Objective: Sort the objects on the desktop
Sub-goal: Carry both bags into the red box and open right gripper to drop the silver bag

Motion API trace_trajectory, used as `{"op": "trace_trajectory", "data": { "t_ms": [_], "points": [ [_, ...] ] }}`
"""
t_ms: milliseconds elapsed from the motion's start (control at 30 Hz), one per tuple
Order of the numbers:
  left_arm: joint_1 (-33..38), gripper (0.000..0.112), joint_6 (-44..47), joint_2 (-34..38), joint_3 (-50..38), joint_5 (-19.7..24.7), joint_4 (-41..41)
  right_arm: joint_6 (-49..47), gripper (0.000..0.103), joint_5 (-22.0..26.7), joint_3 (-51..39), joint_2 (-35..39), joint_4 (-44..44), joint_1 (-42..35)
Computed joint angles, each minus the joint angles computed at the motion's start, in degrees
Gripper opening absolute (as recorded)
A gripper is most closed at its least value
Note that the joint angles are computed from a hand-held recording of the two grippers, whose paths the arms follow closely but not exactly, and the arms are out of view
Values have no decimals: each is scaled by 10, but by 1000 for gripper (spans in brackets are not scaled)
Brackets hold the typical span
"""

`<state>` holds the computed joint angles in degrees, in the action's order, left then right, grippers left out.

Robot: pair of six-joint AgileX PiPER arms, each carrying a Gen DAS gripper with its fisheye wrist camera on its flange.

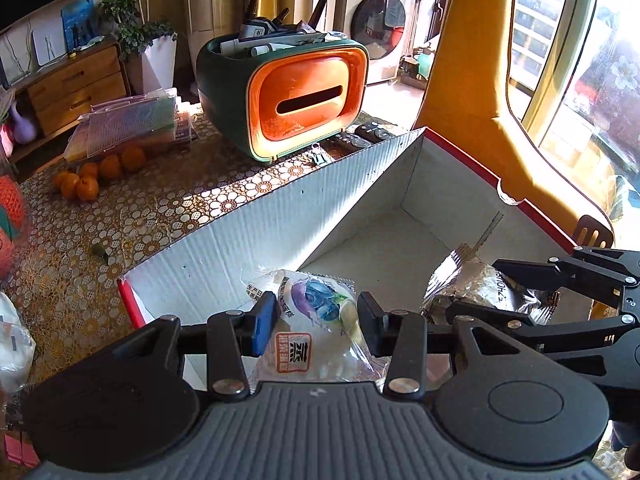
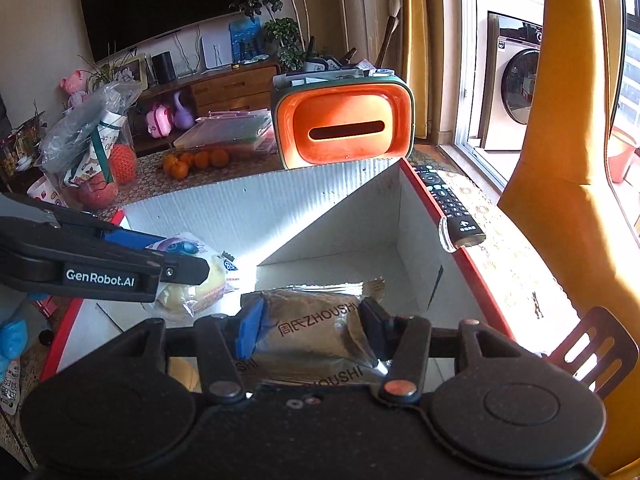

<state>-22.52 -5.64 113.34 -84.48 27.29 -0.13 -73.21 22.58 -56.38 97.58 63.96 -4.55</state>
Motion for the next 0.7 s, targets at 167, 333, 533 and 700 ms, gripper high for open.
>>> {"op": "trace_trajectory", "data": {
  "t_ms": [167, 333, 533, 700],
  "points": [
    [3, 43, 7, 36, -41, 32, -14, 18, 52, -14, -12, 25, -37, 20],
    [4, 43, 20, 64, -80, 66, -21, 43, 52, -17, -21, 37, -78, 31],
    [3, 43, 18, 83, -110, 100, -20, 134, 52, -1, -43, 52, -175, 40],
    [5, 43, 28, 95, -136, 130, -30, 166, 54, 7, -48, 55, -203, 41]
  ]
}}
